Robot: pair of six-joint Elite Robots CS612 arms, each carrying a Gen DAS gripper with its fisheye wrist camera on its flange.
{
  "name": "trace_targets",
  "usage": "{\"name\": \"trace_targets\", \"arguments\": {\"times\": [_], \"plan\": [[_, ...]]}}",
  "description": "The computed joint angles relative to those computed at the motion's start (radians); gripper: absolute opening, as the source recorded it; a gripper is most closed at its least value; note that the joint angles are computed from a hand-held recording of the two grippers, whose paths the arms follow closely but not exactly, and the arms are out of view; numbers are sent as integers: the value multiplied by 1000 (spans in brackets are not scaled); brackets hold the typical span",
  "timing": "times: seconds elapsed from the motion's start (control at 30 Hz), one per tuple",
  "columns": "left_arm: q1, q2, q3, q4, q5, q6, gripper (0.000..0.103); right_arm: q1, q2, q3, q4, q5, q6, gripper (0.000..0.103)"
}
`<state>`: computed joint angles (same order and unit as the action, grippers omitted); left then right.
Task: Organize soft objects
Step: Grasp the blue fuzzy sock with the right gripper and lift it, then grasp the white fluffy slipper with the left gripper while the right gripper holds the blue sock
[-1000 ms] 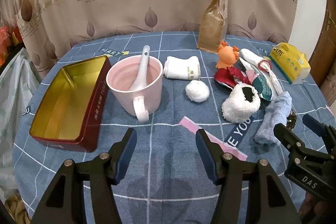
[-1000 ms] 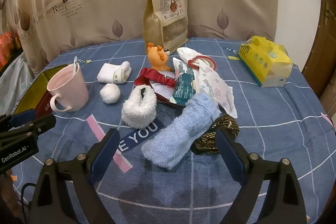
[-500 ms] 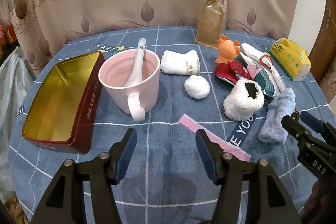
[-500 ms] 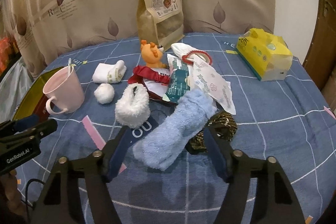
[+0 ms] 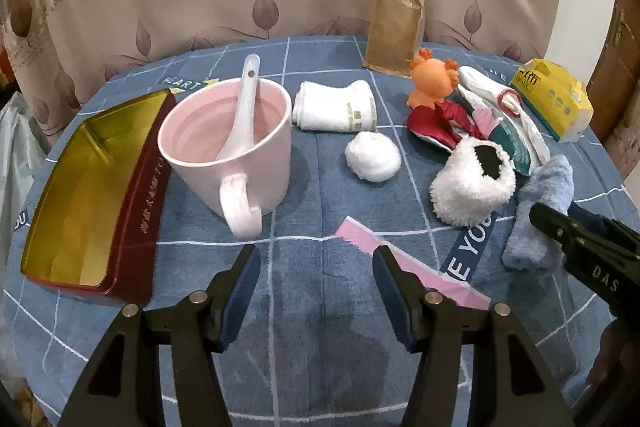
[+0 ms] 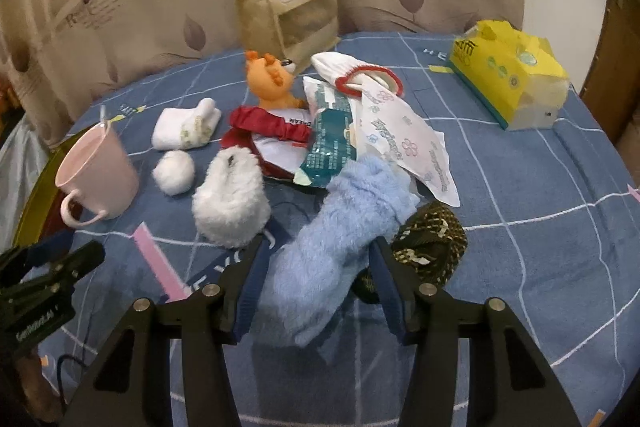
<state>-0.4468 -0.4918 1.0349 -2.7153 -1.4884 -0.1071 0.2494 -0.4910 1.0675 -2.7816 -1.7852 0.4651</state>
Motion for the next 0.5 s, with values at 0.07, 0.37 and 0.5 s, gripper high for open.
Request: {"name": "trace_targets", "arguments": {"times": [0.07,0.37,0.5], "plan": [[0,7,-13,14,-4,2,60,-1,9,-19,26,-2,-2,49],[-6,29,-56,46,-37,54,60,-6,24,-40,39,-8,-18,19],[-8,31,-66,43,-97,100,60,-7,15,-22,6,-2,-20,17]]}}
